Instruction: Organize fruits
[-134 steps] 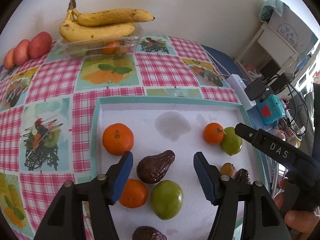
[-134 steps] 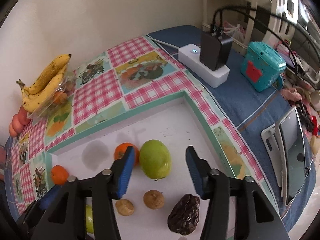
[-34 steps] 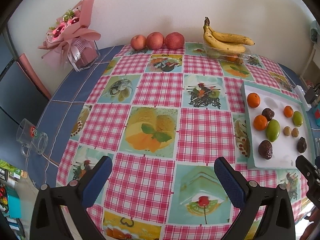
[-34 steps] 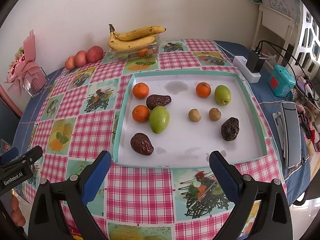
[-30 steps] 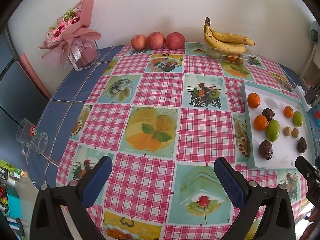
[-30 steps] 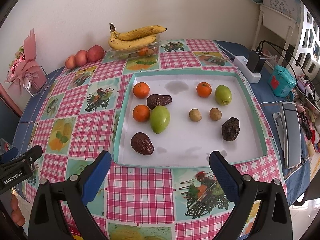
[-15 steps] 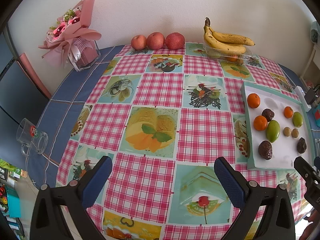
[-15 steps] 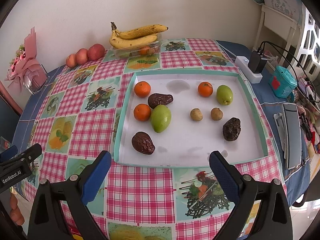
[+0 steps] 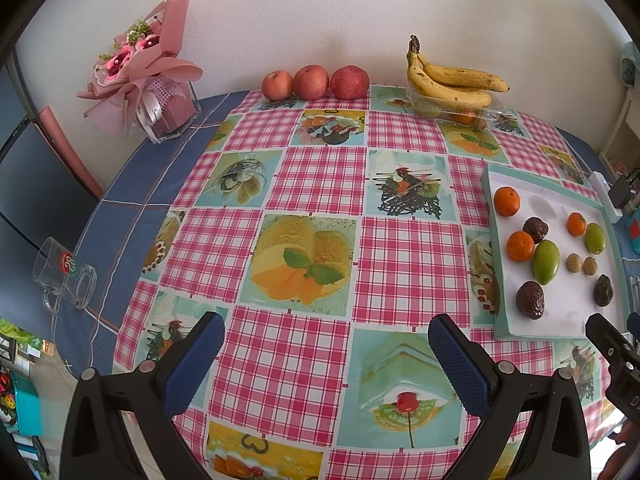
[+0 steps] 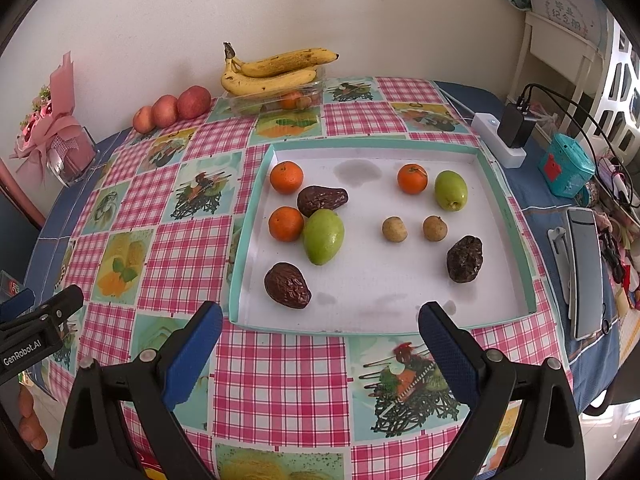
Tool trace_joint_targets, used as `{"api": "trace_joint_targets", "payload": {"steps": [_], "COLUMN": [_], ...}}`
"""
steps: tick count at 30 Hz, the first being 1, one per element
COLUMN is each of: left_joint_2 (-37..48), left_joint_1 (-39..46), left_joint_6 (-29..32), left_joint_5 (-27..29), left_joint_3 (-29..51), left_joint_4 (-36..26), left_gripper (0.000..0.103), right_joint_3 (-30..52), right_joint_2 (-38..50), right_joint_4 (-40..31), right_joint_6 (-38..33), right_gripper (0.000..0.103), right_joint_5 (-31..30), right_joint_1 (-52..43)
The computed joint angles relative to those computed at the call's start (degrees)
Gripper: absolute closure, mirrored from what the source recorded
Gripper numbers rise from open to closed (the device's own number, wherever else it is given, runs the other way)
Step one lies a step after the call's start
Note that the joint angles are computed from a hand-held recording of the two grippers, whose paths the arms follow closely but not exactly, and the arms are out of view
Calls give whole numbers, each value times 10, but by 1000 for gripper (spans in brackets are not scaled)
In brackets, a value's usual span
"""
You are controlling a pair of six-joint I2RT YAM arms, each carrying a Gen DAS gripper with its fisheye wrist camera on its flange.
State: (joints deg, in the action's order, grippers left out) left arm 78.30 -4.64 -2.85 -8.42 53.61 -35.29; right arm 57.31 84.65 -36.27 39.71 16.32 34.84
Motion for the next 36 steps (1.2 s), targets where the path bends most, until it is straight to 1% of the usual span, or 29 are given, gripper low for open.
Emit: {"api": "trace_joint_targets", "payload": {"steps": [19,36], "left_joint_2": [0,-8], "left_joint_1": [4,3], "left_joint_6": [0,-5], "left_joint_5": [4,-5], "left_joint_3": [8,2], "left_joint_4": [-7,-4], "left_gripper": [0,0], "right_joint_3": [3,-2], "right_joint_2": [4,3], "right_joint_4": [-1,2], "right_joint_6": [6,4], "right_gripper": [5,5], "right_joint_5": [3,-1], "right_joint_1": [3,1]}}
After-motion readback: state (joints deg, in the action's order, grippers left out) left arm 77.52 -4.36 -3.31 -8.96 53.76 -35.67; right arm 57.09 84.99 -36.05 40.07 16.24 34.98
